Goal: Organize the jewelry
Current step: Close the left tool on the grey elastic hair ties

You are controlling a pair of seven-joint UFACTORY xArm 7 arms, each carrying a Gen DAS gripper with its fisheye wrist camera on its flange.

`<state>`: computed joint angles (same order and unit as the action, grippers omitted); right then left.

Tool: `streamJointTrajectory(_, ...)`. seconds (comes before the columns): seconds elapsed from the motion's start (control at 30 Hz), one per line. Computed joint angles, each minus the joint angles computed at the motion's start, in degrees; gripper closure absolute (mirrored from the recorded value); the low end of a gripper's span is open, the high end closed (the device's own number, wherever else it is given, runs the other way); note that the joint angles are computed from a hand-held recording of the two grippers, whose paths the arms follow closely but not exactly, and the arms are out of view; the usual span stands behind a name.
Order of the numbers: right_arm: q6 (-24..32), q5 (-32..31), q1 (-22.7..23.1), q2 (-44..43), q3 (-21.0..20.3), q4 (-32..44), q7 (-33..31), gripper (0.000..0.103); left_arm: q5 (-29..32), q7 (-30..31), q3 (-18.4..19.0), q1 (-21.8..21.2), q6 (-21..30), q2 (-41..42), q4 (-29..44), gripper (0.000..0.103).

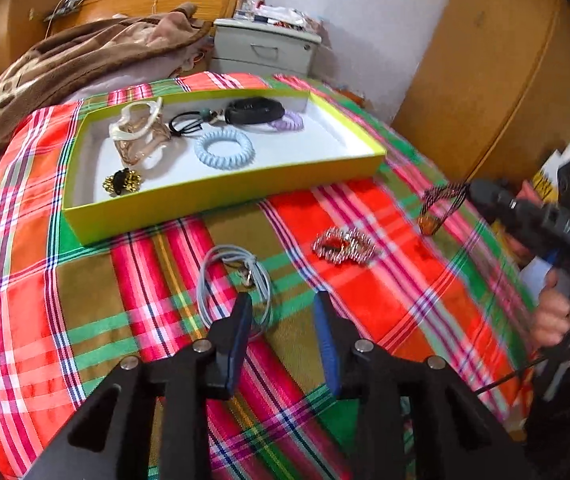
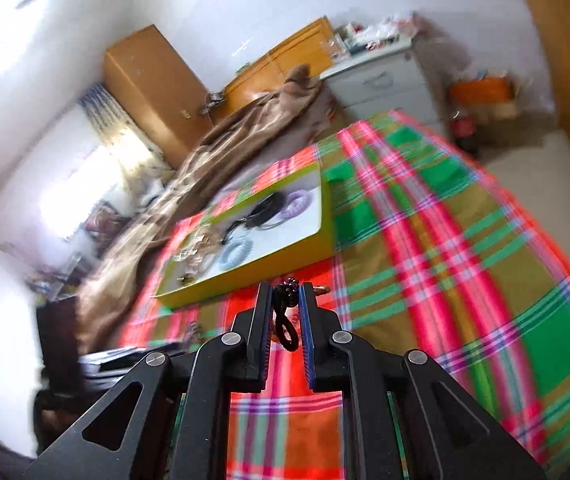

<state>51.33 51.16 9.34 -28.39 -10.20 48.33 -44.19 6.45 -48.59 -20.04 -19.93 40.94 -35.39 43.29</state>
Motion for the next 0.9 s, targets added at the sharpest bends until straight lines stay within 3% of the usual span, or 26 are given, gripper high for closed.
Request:
streamJointTrajectory(0.07,-7.05,-8.96,-3.05,-0.85,5.57,-2.1,3.52,0.09,1.03,-0.3,-0.94,0.68,2.51,1.31,1.4,0.07)
streamJointTrajectory(0.33,-3.45,-7.08,1.28,-1.6,-0.37,-2.05,2.91,0.09,6.57,-1.46,-3.35,1.57,7.09,4.16,4.95,0.071)
streamJointTrajectory(0.4,-2.59,-9.2,0.78,-1.44,0.35,-1.58,2.14,0.09,8.04,-2.36,-3.91,1.94,8.67,4.73,5.75,0.082)
streamJointTrajectory(0.43,-3.54,-10.67,0.49,-2.41,1.37,-2.57,1.31,0.09,8.59,-3.07,-3.93,2.16,9.36,4.75,5.92,0.094)
streamJointTrajectory(0.57,-3.98,-14.64,0.79,-5.25,2.42,-5.35,0.66,0.09,5.61,-4.06,-0.67,0.76,5.71,1.92,2.45,0.1)
streamJointTrajectory(0.9,-4.78,-21.34,0.89,-6.63,3.06,-7.53,1.97,0.09,1.61,-4.62,1.38,1.38,-0.51,-5.39,-3.25,0.1)
